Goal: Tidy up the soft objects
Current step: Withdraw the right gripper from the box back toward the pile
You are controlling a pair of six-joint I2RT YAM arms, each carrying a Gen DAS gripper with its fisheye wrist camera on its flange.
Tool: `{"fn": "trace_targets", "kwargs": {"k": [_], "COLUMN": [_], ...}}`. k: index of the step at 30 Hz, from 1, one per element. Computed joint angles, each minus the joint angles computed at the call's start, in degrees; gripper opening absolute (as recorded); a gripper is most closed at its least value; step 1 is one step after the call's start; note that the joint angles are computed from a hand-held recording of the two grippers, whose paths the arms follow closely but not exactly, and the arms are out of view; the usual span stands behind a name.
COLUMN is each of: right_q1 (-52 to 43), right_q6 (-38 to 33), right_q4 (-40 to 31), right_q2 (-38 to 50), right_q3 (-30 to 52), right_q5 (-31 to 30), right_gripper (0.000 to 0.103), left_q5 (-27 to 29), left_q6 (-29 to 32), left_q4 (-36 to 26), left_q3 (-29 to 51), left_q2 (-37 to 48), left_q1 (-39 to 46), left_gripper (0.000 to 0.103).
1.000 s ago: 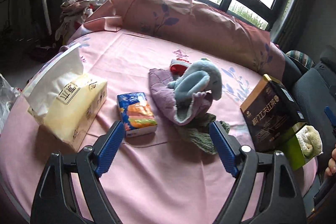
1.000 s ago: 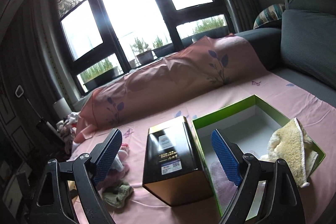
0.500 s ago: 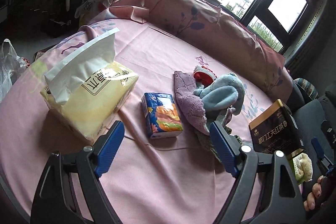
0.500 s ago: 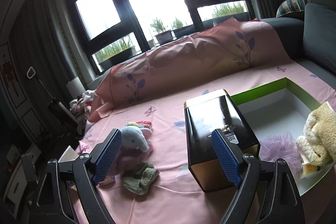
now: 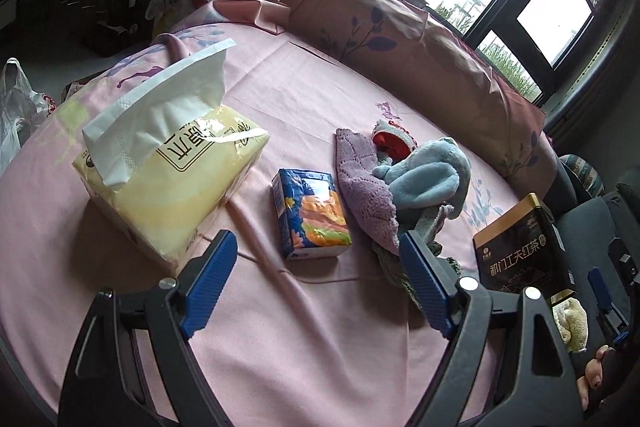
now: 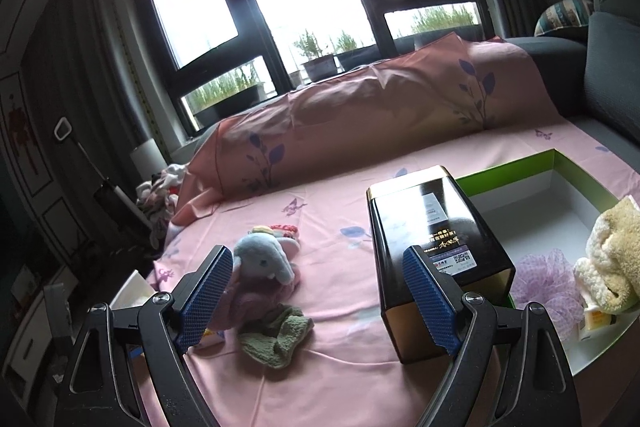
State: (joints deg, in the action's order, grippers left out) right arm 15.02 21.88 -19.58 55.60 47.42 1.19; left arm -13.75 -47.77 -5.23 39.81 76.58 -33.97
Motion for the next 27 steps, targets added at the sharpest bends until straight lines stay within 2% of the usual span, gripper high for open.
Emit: {"fn": "trace_targets", "kwargs": {"k": [12, 27], "right_q1": [0.92, 5.27], "right_q6": [-0.13, -0.81], "right_q4": [0.02, 0.0], "right_q2": [0.28, 1.77], "right_q3": [0.27, 0.75], "right_q5": [0.45, 3.86], "right_gripper": [0.088, 0.088], "left_q5": [0.88, 2.18], "left_q6": [0.32, -0.1], "left_q4": [-0.38, -0.59], "left_q3": [0.26, -0.24], "left_q2": [0.58, 0.12], "left_q1": [0.54, 1.55], "left_gripper": [0.083, 0.083]}}
